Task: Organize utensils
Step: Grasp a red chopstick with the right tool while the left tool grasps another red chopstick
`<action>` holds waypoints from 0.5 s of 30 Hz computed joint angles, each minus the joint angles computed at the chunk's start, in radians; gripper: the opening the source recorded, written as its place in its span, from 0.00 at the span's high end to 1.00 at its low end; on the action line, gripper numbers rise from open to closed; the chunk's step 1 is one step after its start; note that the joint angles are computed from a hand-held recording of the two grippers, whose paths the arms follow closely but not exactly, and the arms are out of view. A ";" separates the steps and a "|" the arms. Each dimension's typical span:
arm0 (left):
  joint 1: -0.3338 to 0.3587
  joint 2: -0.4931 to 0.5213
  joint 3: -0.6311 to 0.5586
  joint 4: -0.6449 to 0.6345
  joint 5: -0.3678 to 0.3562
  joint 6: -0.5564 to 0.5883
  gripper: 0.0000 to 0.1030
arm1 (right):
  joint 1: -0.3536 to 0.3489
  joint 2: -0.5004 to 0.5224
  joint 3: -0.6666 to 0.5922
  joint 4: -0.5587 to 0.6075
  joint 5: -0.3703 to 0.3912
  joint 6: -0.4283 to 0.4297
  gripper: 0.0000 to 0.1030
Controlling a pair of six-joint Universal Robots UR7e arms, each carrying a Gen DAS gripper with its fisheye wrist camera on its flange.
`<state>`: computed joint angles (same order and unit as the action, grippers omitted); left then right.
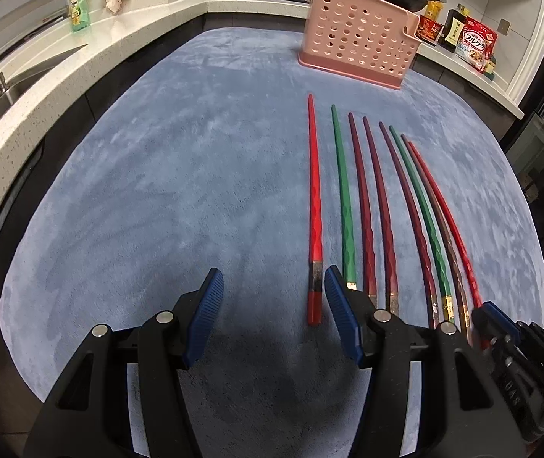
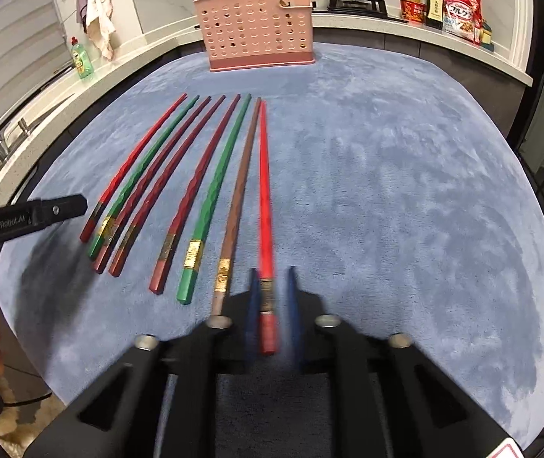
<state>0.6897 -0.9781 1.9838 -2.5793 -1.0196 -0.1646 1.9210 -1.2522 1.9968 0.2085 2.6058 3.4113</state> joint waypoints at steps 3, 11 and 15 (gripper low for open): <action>0.002 0.000 0.000 0.005 -0.014 -0.005 0.49 | -0.008 -0.022 0.013 -0.002 -0.018 0.015 0.93; 0.001 0.022 -0.004 0.002 -0.012 -0.007 0.49 | -0.007 -0.029 0.019 -0.005 -0.017 0.026 0.93; -0.001 0.031 -0.006 0.002 -0.007 -0.007 0.53 | -0.008 -0.032 0.021 -0.004 -0.023 0.029 0.93</action>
